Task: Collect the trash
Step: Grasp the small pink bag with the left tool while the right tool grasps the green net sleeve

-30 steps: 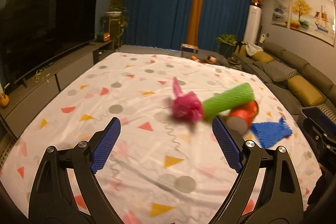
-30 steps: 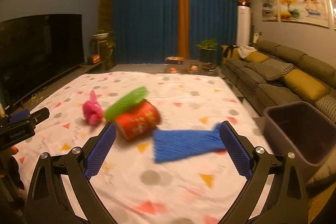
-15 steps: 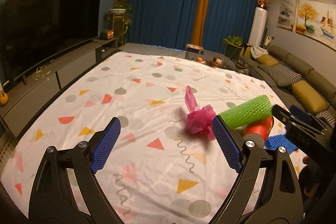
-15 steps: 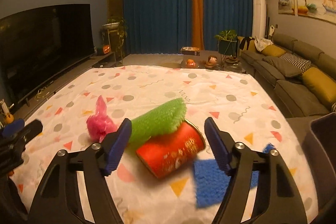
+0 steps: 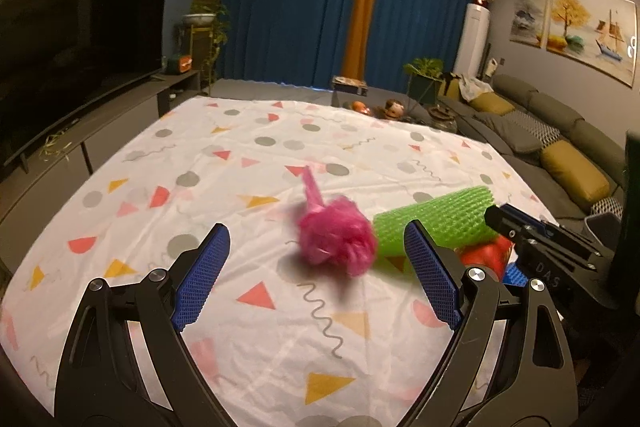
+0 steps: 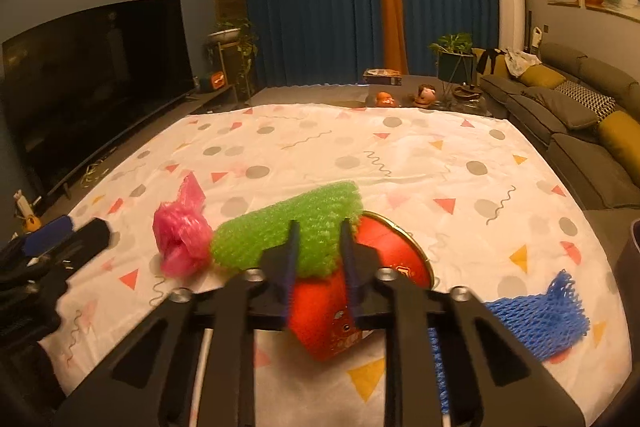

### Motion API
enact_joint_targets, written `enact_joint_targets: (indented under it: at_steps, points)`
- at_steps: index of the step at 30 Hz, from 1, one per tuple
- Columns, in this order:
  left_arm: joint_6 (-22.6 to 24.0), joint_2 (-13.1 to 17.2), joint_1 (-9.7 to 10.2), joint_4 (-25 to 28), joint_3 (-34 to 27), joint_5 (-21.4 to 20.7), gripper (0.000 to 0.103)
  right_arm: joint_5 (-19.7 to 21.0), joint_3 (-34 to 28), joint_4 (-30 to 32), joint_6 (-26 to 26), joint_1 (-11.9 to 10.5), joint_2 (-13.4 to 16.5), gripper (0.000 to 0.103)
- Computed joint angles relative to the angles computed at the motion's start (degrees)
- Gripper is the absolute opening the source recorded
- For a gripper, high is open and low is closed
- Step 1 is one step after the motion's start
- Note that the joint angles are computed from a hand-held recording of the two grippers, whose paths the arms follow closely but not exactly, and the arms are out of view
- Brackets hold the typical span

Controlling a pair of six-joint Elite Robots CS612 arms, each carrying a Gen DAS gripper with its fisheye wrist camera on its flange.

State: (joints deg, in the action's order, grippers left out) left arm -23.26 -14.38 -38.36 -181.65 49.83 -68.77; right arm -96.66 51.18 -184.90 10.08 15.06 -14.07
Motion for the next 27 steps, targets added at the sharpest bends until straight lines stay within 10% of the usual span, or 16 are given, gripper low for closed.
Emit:
enact_joint_targets:
  at_steps: [9, 19, 21, 25, 27]
  points:
    - [-0.7, 3.3, 0.97, 7.4, -7.1, -3.4, 0.081, 2.0, 3.2, -5.8, 0.3, -0.3, -1.1, 0.001]
    - [-1.6, 6.1, 2.08, 15.9, -13.7, -11.3, 0.019, 2.7, 5.6, -7.0, 0.9, -0.6, -2.3, 0.001]
    - [-1.4, 6.1, 2.14, 16.0, -13.5, -11.9, 0.006, 2.6, 5.5, -6.6, 1.3, -0.6, -2.3, 0.007]
    - [-0.9, 5.4, 2.13, 13.9, -11.7, -12.6, 0.0, 0.4, 5.2, -7.5, 2.0, -0.5, -2.1, 0.054]
    - [0.0, 4.5, 1.94, 12.0, -9.7, -12.0, 0.0, 0.0, 4.9, -7.1, 2.6, -0.6, -2.1, 0.055]
